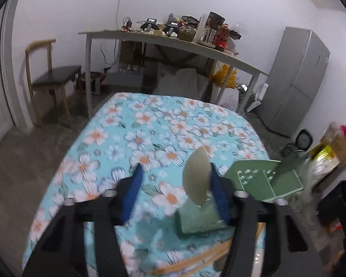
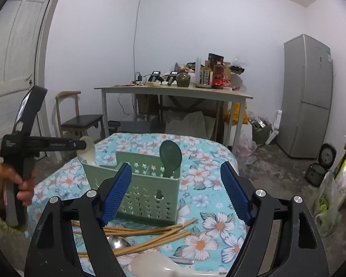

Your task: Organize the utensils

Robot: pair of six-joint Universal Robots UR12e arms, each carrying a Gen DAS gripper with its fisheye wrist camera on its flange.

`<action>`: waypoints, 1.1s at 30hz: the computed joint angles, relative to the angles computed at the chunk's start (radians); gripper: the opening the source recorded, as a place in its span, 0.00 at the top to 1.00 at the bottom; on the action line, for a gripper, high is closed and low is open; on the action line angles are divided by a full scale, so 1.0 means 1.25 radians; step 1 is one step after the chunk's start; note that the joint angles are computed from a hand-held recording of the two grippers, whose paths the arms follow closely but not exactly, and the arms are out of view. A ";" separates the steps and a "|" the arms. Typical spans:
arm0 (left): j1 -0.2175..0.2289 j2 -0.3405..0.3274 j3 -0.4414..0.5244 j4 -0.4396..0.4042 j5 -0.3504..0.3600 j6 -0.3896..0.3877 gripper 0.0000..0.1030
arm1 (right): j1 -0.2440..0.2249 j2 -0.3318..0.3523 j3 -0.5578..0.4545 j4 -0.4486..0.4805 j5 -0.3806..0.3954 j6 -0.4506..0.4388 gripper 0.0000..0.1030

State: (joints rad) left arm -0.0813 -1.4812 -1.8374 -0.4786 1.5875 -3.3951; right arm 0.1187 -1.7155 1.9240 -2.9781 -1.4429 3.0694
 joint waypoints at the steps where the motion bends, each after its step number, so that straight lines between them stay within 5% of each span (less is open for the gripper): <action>1: -0.005 -0.005 0.003 0.003 0.019 0.016 0.71 | -0.003 0.001 -0.001 0.001 0.002 0.001 0.26; 3: -0.020 -0.013 0.011 0.013 0.062 0.070 0.92 | -0.009 0.004 -0.001 0.003 0.007 0.008 0.26; 10: -0.068 -0.035 0.012 0.123 0.176 0.317 0.96 | -0.025 0.013 0.007 -0.008 0.025 0.021 0.26; 15: -0.090 -0.048 0.009 0.122 0.207 0.413 0.95 | -0.032 0.015 0.012 0.001 0.042 0.047 0.26; 19: -0.087 -0.046 0.013 0.091 0.188 0.383 0.86 | -0.036 0.013 0.014 0.005 0.041 0.049 0.26; 21: -0.072 -0.034 0.012 0.084 0.145 0.344 0.59 | -0.039 0.011 0.015 0.007 0.043 0.051 0.26; 24: -0.057 -0.016 0.002 0.110 0.115 0.287 0.42 | -0.042 0.007 0.018 0.009 0.045 0.056 0.26; 33: 0.002 0.060 -0.049 0.077 -0.021 0.106 0.28 | -0.045 -0.011 0.017 0.072 0.048 0.067 0.15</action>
